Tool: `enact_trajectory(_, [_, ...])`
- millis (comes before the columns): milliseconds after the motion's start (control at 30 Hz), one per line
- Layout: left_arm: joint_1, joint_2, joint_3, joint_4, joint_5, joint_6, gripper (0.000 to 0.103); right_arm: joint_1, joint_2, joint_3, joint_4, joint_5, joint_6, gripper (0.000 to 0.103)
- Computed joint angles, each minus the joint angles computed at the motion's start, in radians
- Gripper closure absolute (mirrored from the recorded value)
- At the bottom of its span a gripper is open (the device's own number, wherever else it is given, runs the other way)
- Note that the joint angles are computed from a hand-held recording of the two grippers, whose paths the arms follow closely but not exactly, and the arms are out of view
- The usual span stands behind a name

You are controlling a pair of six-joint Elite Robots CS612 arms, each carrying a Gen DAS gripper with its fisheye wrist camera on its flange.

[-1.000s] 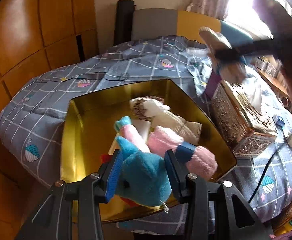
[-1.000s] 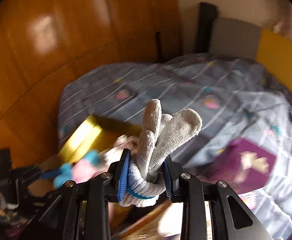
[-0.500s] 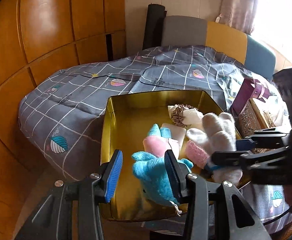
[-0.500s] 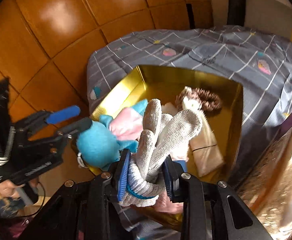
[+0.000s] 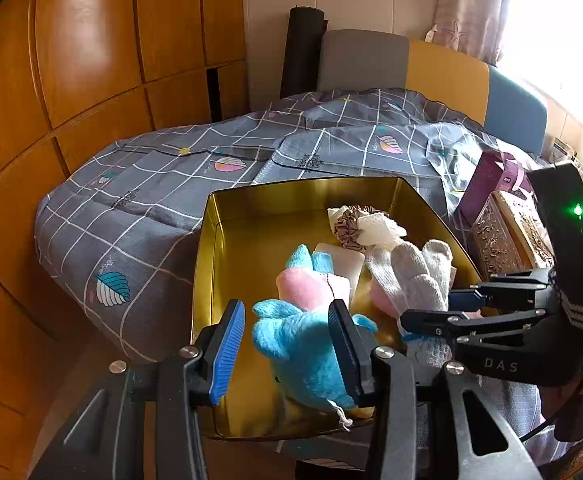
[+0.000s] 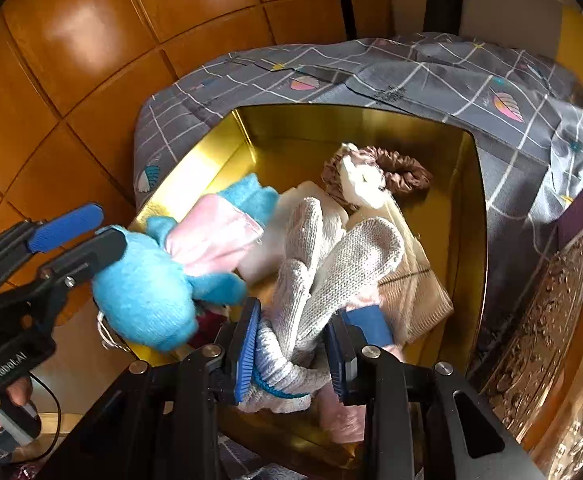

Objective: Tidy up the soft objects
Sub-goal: 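Carry the grey glove into the tray with right while left releases the plush toy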

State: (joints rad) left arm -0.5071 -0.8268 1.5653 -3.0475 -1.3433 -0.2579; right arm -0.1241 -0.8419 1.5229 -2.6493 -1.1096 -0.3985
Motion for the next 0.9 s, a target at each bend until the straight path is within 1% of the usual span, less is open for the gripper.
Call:
enact_trajectory(300, [-0.004, 0.0, -0.002, 0.004, -0.003, 0.006, 0.059, -0.004, -0.006, 0.029, -0.022, -0.008, 0.008, 0.072])
enact_trajectory(333, [-0.004, 0.0, -0.002, 0.005, -0.004, 0.006, 0.059, -0.003, -0.007, 0.034, -0.037, -0.024, 0.01, 0.072])
enact_trajectory(433, [-0.005, 0.001, -0.002, 0.007, -0.006, 0.008, 0.059, 0.007, -0.005, 0.044, -0.103, -0.104, 0.03, 0.072])
enact_trajectory(567, [-0.005, 0.002, -0.003, 0.005, -0.006, 0.008, 0.059, 0.023, 0.006, 0.03, -0.124, -0.18, 0.042, 0.072])
enact_trajectory(600, [-0.005, 0.002, -0.003, 0.008, -0.003, 0.008, 0.059, 0.026, 0.01, 0.025, -0.121, -0.188, 0.045, 0.072])
enact_trajectory(700, [-0.004, 0.005, -0.007, 0.013, 0.004, 0.004, 0.059, 0.026, 0.014, 0.014, -0.097, -0.168, 0.047, 0.072])
enact_trajectory(800, [-0.003, 0.008, -0.009, 0.016, 0.009, -0.006, 0.059, 0.022, 0.006, 0.024, -0.072, -0.098, -0.011, 0.072])
enact_trajectory(900, [-0.002, 0.009, -0.011, 0.02, 0.008, -0.009, 0.059, 0.034, 0.006, 0.035, -0.101, -0.133, -0.032, 0.072])
